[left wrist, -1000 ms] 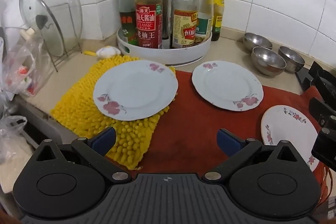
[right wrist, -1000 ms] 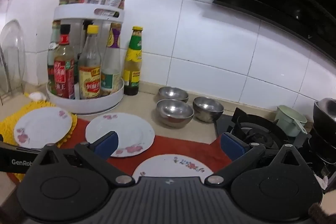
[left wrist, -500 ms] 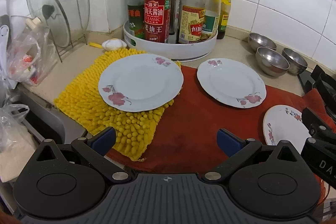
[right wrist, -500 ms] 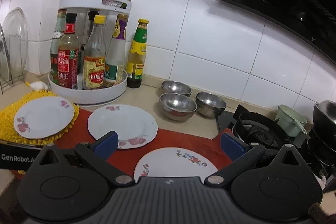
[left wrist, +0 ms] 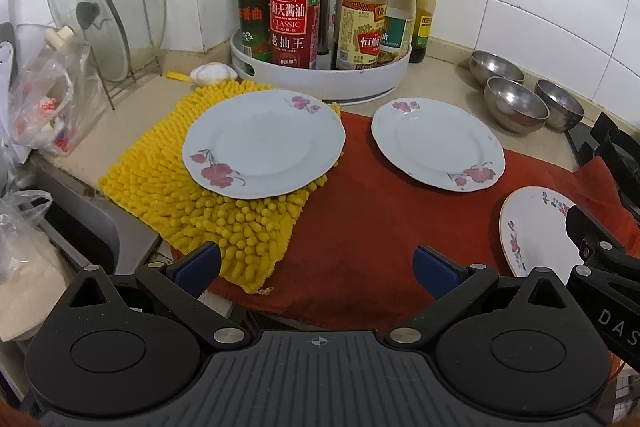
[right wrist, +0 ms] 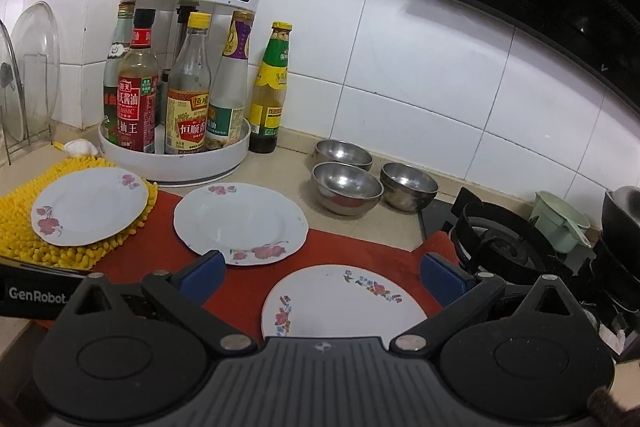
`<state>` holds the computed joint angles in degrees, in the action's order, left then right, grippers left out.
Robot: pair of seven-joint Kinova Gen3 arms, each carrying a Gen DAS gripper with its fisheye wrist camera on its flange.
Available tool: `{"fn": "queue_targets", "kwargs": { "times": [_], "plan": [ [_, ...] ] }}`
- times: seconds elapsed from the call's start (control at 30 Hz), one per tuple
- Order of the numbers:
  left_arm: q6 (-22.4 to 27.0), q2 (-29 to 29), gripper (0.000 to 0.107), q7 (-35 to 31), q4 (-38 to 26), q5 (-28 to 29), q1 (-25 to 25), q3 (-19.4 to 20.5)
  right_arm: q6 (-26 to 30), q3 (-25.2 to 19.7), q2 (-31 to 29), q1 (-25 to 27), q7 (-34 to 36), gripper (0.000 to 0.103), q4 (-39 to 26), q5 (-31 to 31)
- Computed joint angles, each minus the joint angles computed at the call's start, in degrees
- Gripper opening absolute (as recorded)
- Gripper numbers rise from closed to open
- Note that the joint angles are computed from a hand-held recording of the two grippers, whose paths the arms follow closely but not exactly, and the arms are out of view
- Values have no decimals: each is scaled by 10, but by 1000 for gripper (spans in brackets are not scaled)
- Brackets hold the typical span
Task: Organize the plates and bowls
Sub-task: 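Move both grippers toward the plates on the red towel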
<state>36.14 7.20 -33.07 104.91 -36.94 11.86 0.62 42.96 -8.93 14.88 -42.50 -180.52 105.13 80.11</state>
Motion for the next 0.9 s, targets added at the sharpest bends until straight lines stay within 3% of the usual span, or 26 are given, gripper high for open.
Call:
{"fn": "queue_targets", "kwargs": {
  "times": [0.9],
  "plan": [
    [-12,-6,103,-34,8,27,-11,2,13,-6,-5,-5,-6,100,7,0]
  ]
}}
